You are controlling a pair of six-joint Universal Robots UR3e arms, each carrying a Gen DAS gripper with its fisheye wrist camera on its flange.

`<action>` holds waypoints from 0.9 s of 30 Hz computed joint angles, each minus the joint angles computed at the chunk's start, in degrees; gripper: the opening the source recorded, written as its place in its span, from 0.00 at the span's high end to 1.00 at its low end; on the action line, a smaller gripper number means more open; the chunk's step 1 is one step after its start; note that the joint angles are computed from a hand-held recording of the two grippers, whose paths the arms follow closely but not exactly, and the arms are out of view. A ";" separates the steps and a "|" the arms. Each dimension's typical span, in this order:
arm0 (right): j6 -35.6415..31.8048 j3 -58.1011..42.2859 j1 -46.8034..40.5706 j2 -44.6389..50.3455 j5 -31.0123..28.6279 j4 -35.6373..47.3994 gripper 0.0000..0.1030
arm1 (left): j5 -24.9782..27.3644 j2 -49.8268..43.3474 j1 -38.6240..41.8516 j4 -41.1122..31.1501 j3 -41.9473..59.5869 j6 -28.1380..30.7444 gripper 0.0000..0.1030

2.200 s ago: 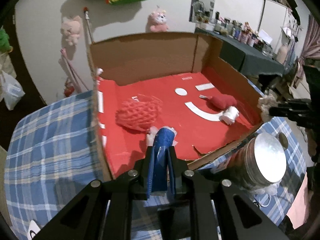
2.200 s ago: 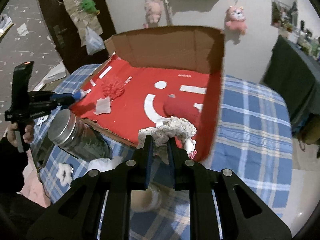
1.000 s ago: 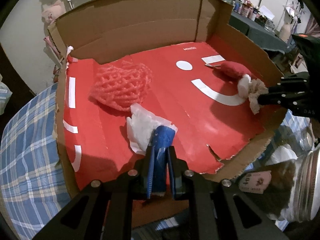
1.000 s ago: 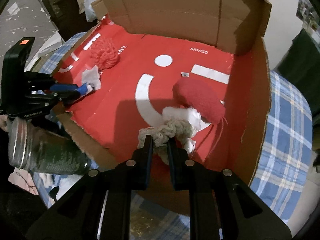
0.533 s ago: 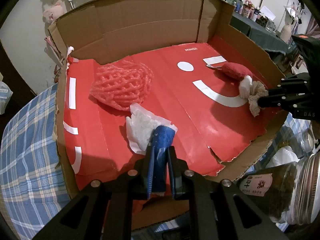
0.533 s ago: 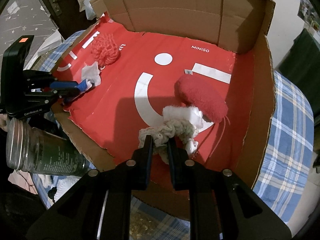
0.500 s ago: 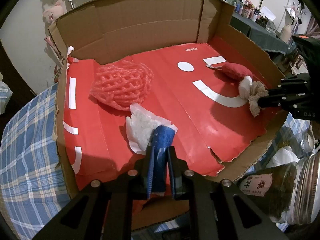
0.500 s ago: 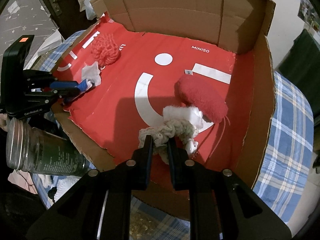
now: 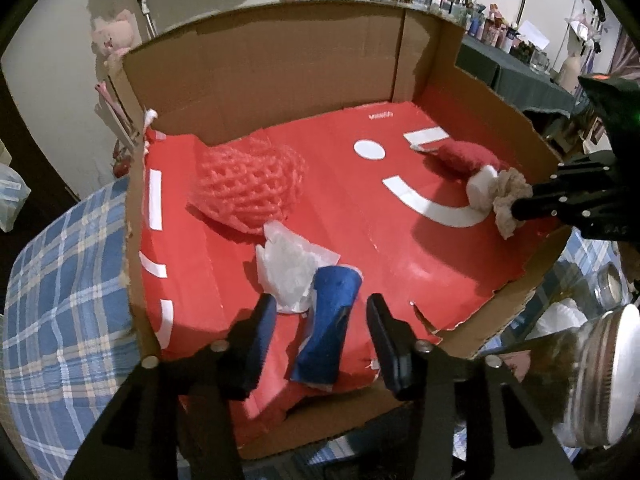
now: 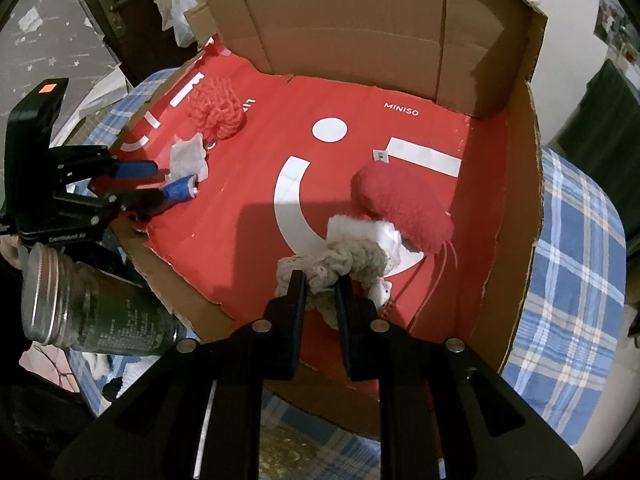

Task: Organize soft objects
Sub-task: 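Open both tools to release the cloth and scrunchie inside the box, then withdraw both tools from the box back toward the table items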

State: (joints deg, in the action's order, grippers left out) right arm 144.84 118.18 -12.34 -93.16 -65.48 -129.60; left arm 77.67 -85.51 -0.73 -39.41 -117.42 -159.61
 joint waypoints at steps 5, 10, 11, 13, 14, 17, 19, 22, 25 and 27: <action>-0.23 0.24 0.03 -0.93 0.18 0.27 0.85 | 0.56 2.97 -0.20 0.82 -1.33 0.22 0.39; -0.26 0.70 0.60 -2.27 -0.25 0.57 0.82 | 2.40 6.24 -1.36 2.65 -2.86 -0.33 0.26; -0.18 0.98 0.89 -2.72 -0.51 0.36 0.80 | 2.49 7.03 -1.35 2.84 -3.19 -0.42 0.24; -0.19 1.22 0.98 -3.26 -0.55 0.37 0.75 | 2.58 8.31 -1.07 2.56 -3.48 -0.57 0.23; -0.10 1.41 1.00 -3.80 -0.55 0.37 0.67 | 2.48 9.04 -0.78 2.24 -3.60 -0.64 0.21; 0.03 2.46 0.61 -5.65 -0.02 -0.45 0.25 | 2.36 11.49 0.11 1.68 -4.32 -0.66 0.14; -0.18 3.00 -0.08 -7.41 0.74 0.26 0.25 | 1.96 13.45 0.95 1.02 -4.77 -0.58 0.11; -0.79 3.99 -1.08 -10.90 1.90 1.89 0.25 | 1.23 16.93 2.13 0.25 -5.71 -0.73 0.06; -1.07 5.49 -1.28 -15.03 1.98 2.75 0.25 | 1.55 20.21 2.65 0.88 -6.88 -1.60 0.00; -1.07 6.44 -1.52 -17.40 2.16 3.10 0.25 | 2.11 22.34 2.81 1.65 -7.80 -2.06 0.00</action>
